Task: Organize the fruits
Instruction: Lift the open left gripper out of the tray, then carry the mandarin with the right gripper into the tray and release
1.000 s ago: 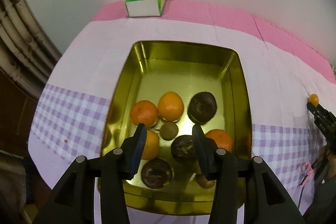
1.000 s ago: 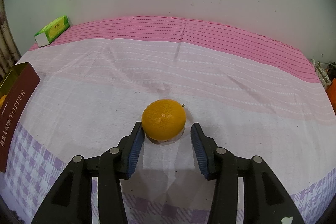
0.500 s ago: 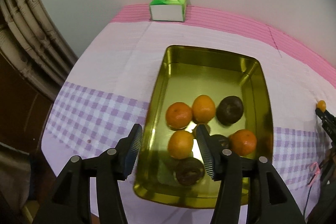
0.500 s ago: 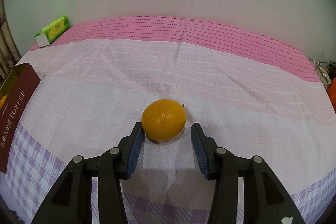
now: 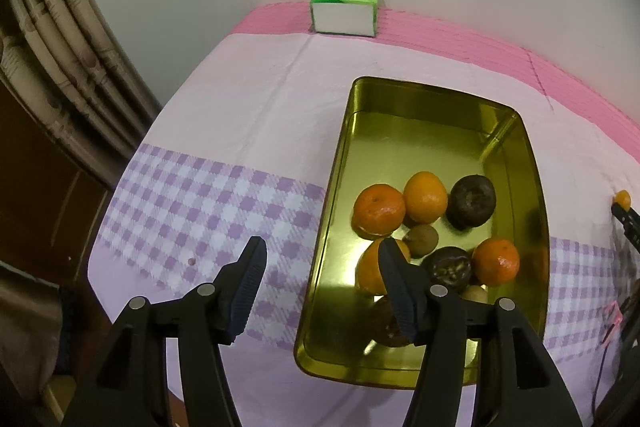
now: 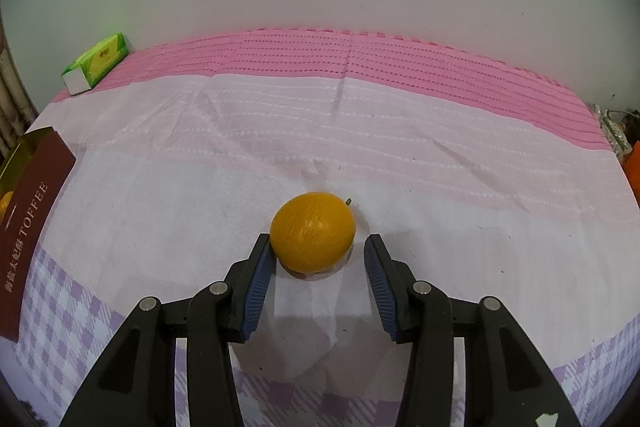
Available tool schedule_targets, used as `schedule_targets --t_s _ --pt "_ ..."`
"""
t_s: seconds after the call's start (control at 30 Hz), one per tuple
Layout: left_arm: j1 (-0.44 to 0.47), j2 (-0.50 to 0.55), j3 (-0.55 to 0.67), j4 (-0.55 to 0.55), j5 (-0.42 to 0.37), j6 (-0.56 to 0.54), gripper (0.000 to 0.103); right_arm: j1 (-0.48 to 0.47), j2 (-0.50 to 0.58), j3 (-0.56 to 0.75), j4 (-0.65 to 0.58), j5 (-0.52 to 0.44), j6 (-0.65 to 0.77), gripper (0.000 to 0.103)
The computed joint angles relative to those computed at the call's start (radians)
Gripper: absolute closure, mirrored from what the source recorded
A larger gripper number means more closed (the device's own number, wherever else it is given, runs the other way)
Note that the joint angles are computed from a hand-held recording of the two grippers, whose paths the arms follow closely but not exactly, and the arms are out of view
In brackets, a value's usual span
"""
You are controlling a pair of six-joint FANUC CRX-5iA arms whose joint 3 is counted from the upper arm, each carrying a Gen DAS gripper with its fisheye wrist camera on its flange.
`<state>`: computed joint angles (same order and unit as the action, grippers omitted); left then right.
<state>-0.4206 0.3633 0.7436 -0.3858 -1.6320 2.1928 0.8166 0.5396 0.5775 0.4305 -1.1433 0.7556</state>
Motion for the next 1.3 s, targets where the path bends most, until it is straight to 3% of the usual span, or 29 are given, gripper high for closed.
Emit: schedule_targets --t_s 0.17,0.27,0.73,0.9,1.3 --pt "0.009 -0.016 -0.028 0.006 0.012 0.011 0.044 0.001 0.018 0.028 0.005 -0.022 -0.008 0.060" --pt "0.015 -0.025 -0.043 0.010 0.018 0.018 0.040 0.006 0.035 0.052 0.017 -0.041 -0.001 0.066" --pt "0.013 -0.060 -0.085 0.005 0.036 0.027 0.034 0.025 0.089 0.142 0.038 -0.132 0.010 0.066" --pt "0.012 -0.072 -0.095 0.001 0.035 0.036 0.028 0.040 0.091 0.153 0.046 -0.142 0.019 0.066" --pt "0.010 -0.119 -0.135 0.003 0.061 0.055 0.025 0.084 0.112 0.249 0.040 -0.148 0.050 0.066"
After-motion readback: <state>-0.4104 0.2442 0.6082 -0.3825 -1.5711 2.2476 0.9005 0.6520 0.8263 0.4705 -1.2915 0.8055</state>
